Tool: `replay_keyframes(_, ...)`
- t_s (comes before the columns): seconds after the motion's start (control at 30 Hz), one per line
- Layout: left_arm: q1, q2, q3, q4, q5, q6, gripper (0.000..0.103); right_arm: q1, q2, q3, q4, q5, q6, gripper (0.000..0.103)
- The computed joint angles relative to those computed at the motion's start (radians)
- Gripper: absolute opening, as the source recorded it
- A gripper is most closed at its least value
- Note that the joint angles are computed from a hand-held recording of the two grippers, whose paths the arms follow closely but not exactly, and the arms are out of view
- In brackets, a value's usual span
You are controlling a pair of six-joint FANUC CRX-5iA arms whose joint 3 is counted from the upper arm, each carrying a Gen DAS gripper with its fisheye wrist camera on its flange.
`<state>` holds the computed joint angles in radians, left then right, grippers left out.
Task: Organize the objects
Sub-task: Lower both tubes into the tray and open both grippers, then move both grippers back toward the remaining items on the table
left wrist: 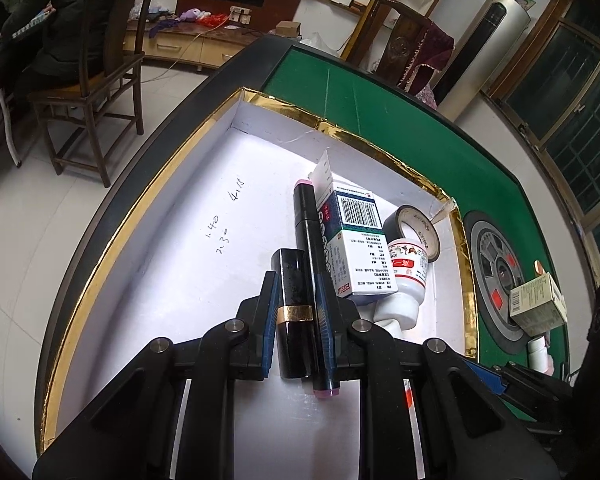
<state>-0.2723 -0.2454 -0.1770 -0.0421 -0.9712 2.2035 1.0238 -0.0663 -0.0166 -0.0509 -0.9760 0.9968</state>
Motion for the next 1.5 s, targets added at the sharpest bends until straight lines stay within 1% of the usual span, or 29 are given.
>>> replay_keyframes(0.13, -0.019, 0.006, 0.004, 0.003, 0.006, -0.009, 0.017, 0.068, 0.013, -0.003, 0.153, -0.072, -0.061, 0.032)
replay_keyframes(0.2, -0.034, 0.012, 0.010, 0.004, 0.009, -0.016, 0.017, 0.082, 0.011, -0.009, 0.188, -0.091, -0.081, 0.032)
replay_keyframes(0.3, -0.051, 0.020, 0.013, 0.011, 0.023, -0.022, 0.017, 0.087, -0.013, -0.037, 0.206, -0.090, -0.092, 0.032)
replay_keyframes(0.37, -0.060, 0.022, 0.015, 0.010, 0.030, -0.031, 0.017, 0.075, -0.041, -0.062, 0.183, -0.055, -0.081, 0.033)
replay_keyframes(0.43, -0.070, 0.006, 0.009, -0.010, 0.057, -0.019, 0.017, 0.044, -0.085, -0.088, 0.114, 0.003, -0.033, 0.033)
replay_keyframes(0.47, -0.080, 0.007, 0.017, -0.026, 0.058, -0.012, 0.017, 0.029, -0.120, -0.109, 0.081, 0.035, -0.012, 0.033)
replay_keyframes(0.5, -0.089, 0.008, 0.024, -0.039, 0.056, -0.010, 0.017, 0.021, -0.148, -0.130, 0.073, 0.062, -0.010, 0.033)
replay_keyframes(0.6, -0.113, 0.009, 0.029, -0.041, 0.082, -0.042, 0.017, -0.022, -0.255, -0.206, 0.061, 0.133, -0.007, 0.037)
replay_keyframes(0.67, -0.131, 0.015, 0.034, -0.040, 0.095, -0.057, 0.017, -0.061, -0.311, -0.247, 0.072, 0.156, -0.015, 0.048)
replay_keyframes(0.77, -0.175, 0.021, 0.051, -0.071, 0.119, -0.055, 0.017, -0.145, -0.371, -0.286, 0.050, 0.156, 0.018, 0.050)
replay_keyframes(0.87, -0.237, 0.032, 0.089, -0.121, 0.127, -0.021, 0.018, -0.267, -0.427, -0.318, -0.020, 0.173, 0.085, 0.050)
replay_keyframes(0.93, -0.285, 0.055, 0.119, -0.139, 0.137, -0.005, 0.034, -0.379, -0.460, -0.328, -0.095, 0.173, 0.138, 0.050)
replay_keyframes(0.97, -0.311, 0.074, 0.137, -0.138, 0.143, -0.012, 0.048, -0.442, -0.469, -0.324, -0.150, 0.163, 0.182, 0.052)
replay_keyframes(1.0, -0.334, 0.091, 0.148, -0.129, 0.154, -0.029, 0.051, -0.517, -0.471, -0.313, -0.219, 0.149, 0.234, 0.054)
replay_keyframes(1.03, -0.362, 0.117, 0.166, -0.122, 0.166, -0.041, 0.051, -0.556, -0.475, -0.312, -0.246, 0.146, 0.250, 0.055)
replay_keyframes(1.1, -0.399, 0.169, 0.204, -0.093, 0.162, -0.082, 0.051, -0.636, -0.470, -0.319, -0.265, 0.139, 0.235, 0.057)
replay_keyframes(1.17, -0.425, 0.222, 0.236, -0.043, 0.166, -0.132, 0.051, -0.713, -0.440, -0.303, -0.310, 0.099, 0.246, 0.057)
replay_keyframes(1.23, -0.448, 0.271, 0.279, -0.036, 0.138, -0.144, 0.051, -0.776, -0.404, -0.289, -0.355, 0.058, 0.249, 0.058)
replay_keyframes(1.3, -0.466, 0.301, 0.308, -0.047, 0.118, -0.139, 0.051, -0.844, -0.368, -0.260, -0.459, 0.003, 0.306, 0.058)
replay_keyframes(1.33, -0.468, 0.312, 0.318, -0.051, 0.108, -0.133, 0.051, -0.857, -0.358, -0.251, -0.495, -0.015, 0.333, 0.058)
replay_keyframes(1.4, -0.469, 0.321, 0.326, -0.058, 0.099, -0.116, 0.051, -0.847, -0.345, -0.230, -0.535, -0.054, 0.394, 0.058)
replay_keyframes(1.5, -0.463, 0.329, 0.330, -0.057, 0.094, -0.088, 0.051, -0.853, -0.331, -0.196, -0.648, -0.130, 0.517, 0.058)
